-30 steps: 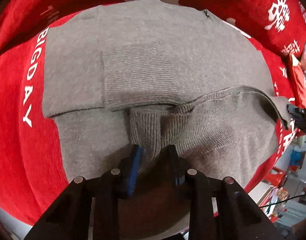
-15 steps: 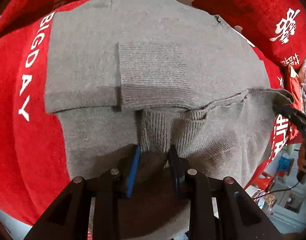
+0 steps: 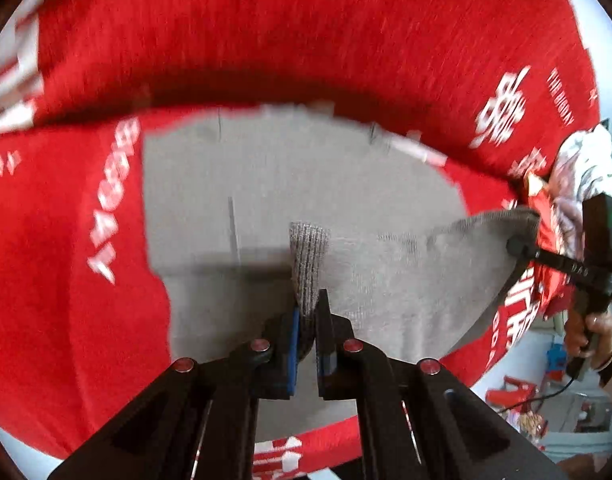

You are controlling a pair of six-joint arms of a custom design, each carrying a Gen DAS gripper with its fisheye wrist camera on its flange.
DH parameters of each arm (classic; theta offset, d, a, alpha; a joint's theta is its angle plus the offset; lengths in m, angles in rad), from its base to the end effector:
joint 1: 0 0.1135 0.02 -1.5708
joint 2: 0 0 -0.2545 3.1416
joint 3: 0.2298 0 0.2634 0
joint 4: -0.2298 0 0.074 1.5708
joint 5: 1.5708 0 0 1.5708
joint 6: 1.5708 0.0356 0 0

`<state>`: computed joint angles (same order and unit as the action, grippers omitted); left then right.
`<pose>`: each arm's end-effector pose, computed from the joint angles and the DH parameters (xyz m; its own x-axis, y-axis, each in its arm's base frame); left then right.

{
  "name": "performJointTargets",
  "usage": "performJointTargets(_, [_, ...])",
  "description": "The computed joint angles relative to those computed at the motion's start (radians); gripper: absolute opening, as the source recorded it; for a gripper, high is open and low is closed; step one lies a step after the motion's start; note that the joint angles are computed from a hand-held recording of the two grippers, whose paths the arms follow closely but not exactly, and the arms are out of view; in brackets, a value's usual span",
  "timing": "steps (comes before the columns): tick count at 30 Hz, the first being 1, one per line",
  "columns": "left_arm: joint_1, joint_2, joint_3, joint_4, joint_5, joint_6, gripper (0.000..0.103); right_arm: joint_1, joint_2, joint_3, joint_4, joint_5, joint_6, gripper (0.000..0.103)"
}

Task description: Fold small clothes

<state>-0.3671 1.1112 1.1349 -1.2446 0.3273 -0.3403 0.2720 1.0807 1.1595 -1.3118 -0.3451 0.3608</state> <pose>0.1816 -0.0821 0.3065 -0.9743 0.0360 -0.2223 0.1247 0.9084 -0.3991 0.1767 0.0618 0.3166 -0.9777 0.0722 -0.1974 -0.0167 0.9094 0.4156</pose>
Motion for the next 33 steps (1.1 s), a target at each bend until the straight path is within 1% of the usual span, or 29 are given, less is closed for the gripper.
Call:
performJointTargets(1, [0.017, 0.017, 0.055, -0.01, -0.011, 0.021, 0.007, 0.001, 0.004, 0.024, 0.001, 0.005, 0.007, 0.01])
performJointTargets(4, [0.086, 0.105, 0.165, 0.009, -0.017, 0.096, 0.007, -0.017, 0.052, 0.105, 0.019, 0.025, 0.006, 0.01])
performJointTargets(7, [0.126, 0.218, 0.221, 0.092, -0.051, 0.124, 0.007, -0.056, 0.151, 0.158, 0.074, 0.039, -0.026, 0.01])
performJointTargets(10, [0.136, 0.334, 0.231, 0.181, -0.108, 0.134, 0.007, -0.091, 0.262, 0.17, 0.158, 0.035, -0.054, 0.01])
performJointTargets(14, [0.126, 0.493, 0.22, 0.279, -0.177, 0.114, 0.007, -0.102, 0.433, 0.183, 0.252, 0.059, -0.096, 0.008])
performJointTargets(17, [0.117, 0.596, 0.212, 0.337, -0.216, 0.077, 0.007, -0.115, 0.548, 0.16, 0.328, 0.076, -0.093, 0.008])
performJointTargets(19, [0.111, 0.655, 0.216, 0.363, -0.243, 0.061, 0.008, -0.127, 0.595, 0.14, 0.366, 0.073, -0.075, 0.008])
performJointTargets(22, [0.106, 0.692, 0.221, 0.374, -0.314, 0.054, 0.008, -0.135, 0.643, 0.116, 0.396, 0.089, -0.066, 0.008])
performJointTargets(25, [0.141, 0.706, 0.243, 0.349, -0.342, 0.044, 0.008, -0.136, 0.651, 0.106, 0.409, 0.112, -0.079, 0.008])
performJointTargets(27, [0.163, 0.704, 0.268, 0.303, -0.422, 0.043, 0.008, -0.131, 0.648, 0.119, 0.388, 0.131, -0.081, 0.008])
performJointTargets(28, [0.182, 0.691, 0.27, 0.292, -0.412, 0.052, 0.008, -0.128, 0.644, 0.132, 0.367, 0.153, -0.081, 0.008])
performJointTargets(30, [0.223, 0.639, 0.265, 0.271, -0.353, 0.081, 0.008, -0.113, 0.618, 0.152, 0.323, 0.229, -0.066, 0.008])
performJointTargets(31, [0.229, 0.616, 0.264, 0.258, -0.336, 0.1, 0.008, -0.109, 0.576, 0.123, 0.355, 0.257, -0.053, 0.008])
performJointTargets(32, [0.23, 0.589, 0.262, 0.245, -0.312, 0.123, 0.008, -0.115, 0.534, 0.105, 0.356, 0.251, -0.047, 0.008])
performJointTargets(33, [0.227, 0.573, 0.256, 0.24, -0.29, 0.134, 0.008, -0.122, 0.484, 0.083, 0.361, 0.218, -0.048, 0.008])
